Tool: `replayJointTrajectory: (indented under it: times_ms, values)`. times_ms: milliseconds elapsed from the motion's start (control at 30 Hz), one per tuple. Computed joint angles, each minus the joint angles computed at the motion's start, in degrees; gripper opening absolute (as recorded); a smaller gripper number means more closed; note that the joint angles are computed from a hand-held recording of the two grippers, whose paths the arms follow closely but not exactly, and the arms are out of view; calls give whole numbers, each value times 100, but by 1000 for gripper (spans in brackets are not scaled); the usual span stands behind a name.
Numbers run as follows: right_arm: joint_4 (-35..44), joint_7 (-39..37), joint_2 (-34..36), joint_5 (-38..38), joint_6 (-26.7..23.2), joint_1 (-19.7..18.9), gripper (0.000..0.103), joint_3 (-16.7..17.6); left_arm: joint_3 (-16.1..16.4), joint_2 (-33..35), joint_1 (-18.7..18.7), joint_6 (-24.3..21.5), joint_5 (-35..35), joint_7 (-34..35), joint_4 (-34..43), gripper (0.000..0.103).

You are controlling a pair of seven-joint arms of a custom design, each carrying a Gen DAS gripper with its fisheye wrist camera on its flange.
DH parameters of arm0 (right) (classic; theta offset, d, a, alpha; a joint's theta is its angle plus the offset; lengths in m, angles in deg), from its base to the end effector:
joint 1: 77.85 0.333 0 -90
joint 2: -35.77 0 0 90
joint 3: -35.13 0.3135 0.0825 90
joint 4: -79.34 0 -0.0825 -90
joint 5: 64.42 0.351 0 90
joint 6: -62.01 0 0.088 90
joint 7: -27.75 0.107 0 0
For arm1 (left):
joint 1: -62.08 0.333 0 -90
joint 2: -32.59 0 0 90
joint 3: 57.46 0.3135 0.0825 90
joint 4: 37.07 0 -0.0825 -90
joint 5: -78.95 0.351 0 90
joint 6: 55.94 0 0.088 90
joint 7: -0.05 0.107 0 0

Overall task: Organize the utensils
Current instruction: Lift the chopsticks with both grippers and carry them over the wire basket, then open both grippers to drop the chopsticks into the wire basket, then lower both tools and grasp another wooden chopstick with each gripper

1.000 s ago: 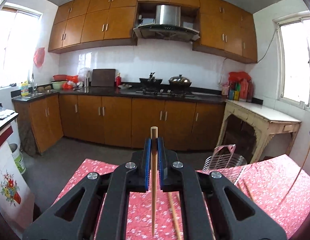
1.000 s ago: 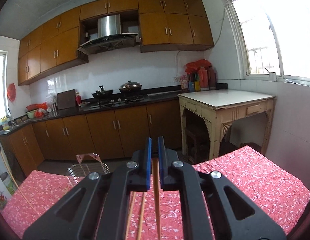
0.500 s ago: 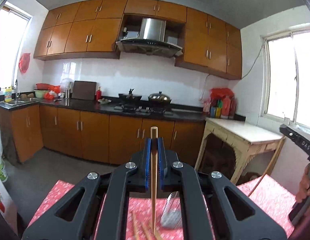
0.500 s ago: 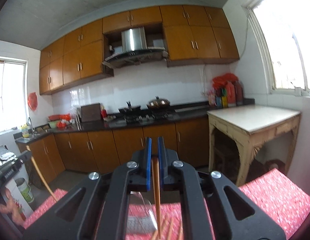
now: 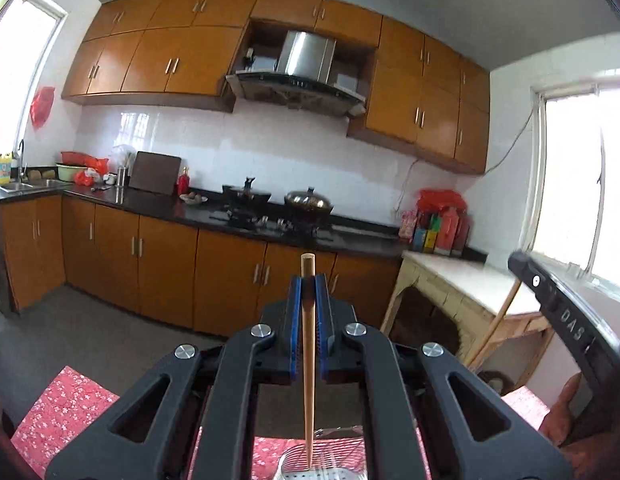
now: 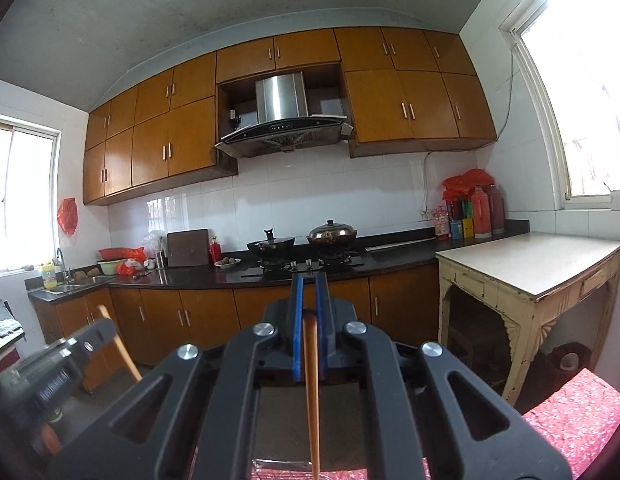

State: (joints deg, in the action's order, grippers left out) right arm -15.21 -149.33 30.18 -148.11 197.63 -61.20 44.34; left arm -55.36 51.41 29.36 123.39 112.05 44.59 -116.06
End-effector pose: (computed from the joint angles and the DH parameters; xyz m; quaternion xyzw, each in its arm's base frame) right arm 0.4881 0.2300 0.7426 -0.3855 0.6151 -0.5303 0.4379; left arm 0.5366 -0.3791 0.6940 -0.4414 0.6147 -0.5969 0.2665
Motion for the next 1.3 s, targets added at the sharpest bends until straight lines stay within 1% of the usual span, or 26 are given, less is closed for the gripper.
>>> replayJointTrajectory:
  times_ms: [33, 100, 133, 200, 300, 333, 367, 400, 467, 500, 533, 567, 600, 633, 700, 767, 800, 867, 900, 933, 967, 1000, 1033, 1100, 1200, 1300]
  values:
    - [1, -33, 61, 112, 61, -16, 7, -37, -136, 75, 79, -81, -83, 137, 32, 7]
    - [-97, -46, 108, 314, 224, -55, 7, -126, -201, 160, 106, -172, -143, 241, 45, 7]
    - [-136, -42, 143, 429, 303, -77, 7, -168, -283, 210, 160, -201, -218, 336, 44, 7]
    - [-316, 9, 122, 646, 475, -120, 7, -239, -290, 309, 155, -300, -281, 403, 72, 7]
    - [-605, -54, 98, 1178, 916, -254, 7, -390, -451, 450, 232, -603, -479, 655, 186, 7]
    - [-676, -130, 83, 1353, 1019, -295, 8, -417, -561, 508, 298, -708, -587, 797, 253, 7]
    - [-750, -142, 72, 1416, 1072, -332, 8, -417, -625, 512, 333, -827, -669, 897, 248, 7]
    - [-837, -109, 36, 1412, 1050, -363, 9, -400, -600, 480, 317, -900, -694, 881, 201, 7]
    - [-1043, -57, -122, 1324, 950, -414, 18, -342, -579, 373, 340, -844, -716, 834, 37, 8]
    - [-1143, -20, -222, 1281, 857, -436, 33, -295, -571, 292, 360, -811, -714, 821, -71, 9]
    - [-1298, 70, -379, 1204, 686, -459, 43, -227, -523, 156, 365, -741, -661, 768, -256, 14]
    - [-1465, 141, -546, 1142, 561, -486, 45, -160, -429, 6, 340, -663, -544, 653, -456, 28]
    - [-1618, 140, -695, 1155, 455, -523, 45, -114, -224, -53, 197, -609, -542, 625, -537, 37]
    - [-1835, 128, -907, 1228, 276, -548, 46, -48, -162, -265, 229, -508, -138, 263, -817, 48]
    - [-2266, 160, -1315, 1379, -54, -621, 49, 101, -8, -650, 228, -314, 328, -106, -1358, 51]
    - [-2650, 118, -1649, 1642, -251, -681, 49, 208, -91, -917, 388, -262, 507, -214, -1745, 54]
    - [-2856, 102, -1800, 1798, -323, -696, 49, 266, -46, -1184, 431, -218, 750, -435, -2136, 55]
    - [-3360, 60, -2115, 2222, -374, -667, 49, 342, -46, -1476, 550, -126, 1113, -797, -2603, 64]
    - [-3543, 32, -2206, 2395, -363, -662, 49, 387, -79, -1613, 638, -63, 1204, -890, -2846, 66]
    - [-3795, -6, -2307, 2617, -313, -616, 49, 415, -96, -1795, 725, -11, 1424, -1101, -3173, 71]
    - [-3999, -61, -2371, 2798, -219, -586, 49, 424, -155, -1901, 806, -9, 1396, -1073, -3400, 75]
    - [-4193, -86, -2416, 2972, -120, -556, 49, 451, -205, -2039, 878, 33, 1307, -947, -3737, 76]
    - [-4421, -134, -2441, 3206, 9, -486, 48, 461, -258, -2061, 903, 21, 984, -610, -3874, 76]
    - [-4715, -217, -2428, 3521, 304, -422, 43, 492, -387, -2161, 1047, 37, 1049, -567, -4198, 76]
    - [-5007, -385, -2248, 3979, 576, -270, 40, 650, -431, -2248, 994, 10, 140, 402, -4707, 77]
    - [-5213, -343, -2176, 4282, 785, -177, 38, 790, -475, -2327, 986, 11, -514, 966, -5064, 77]
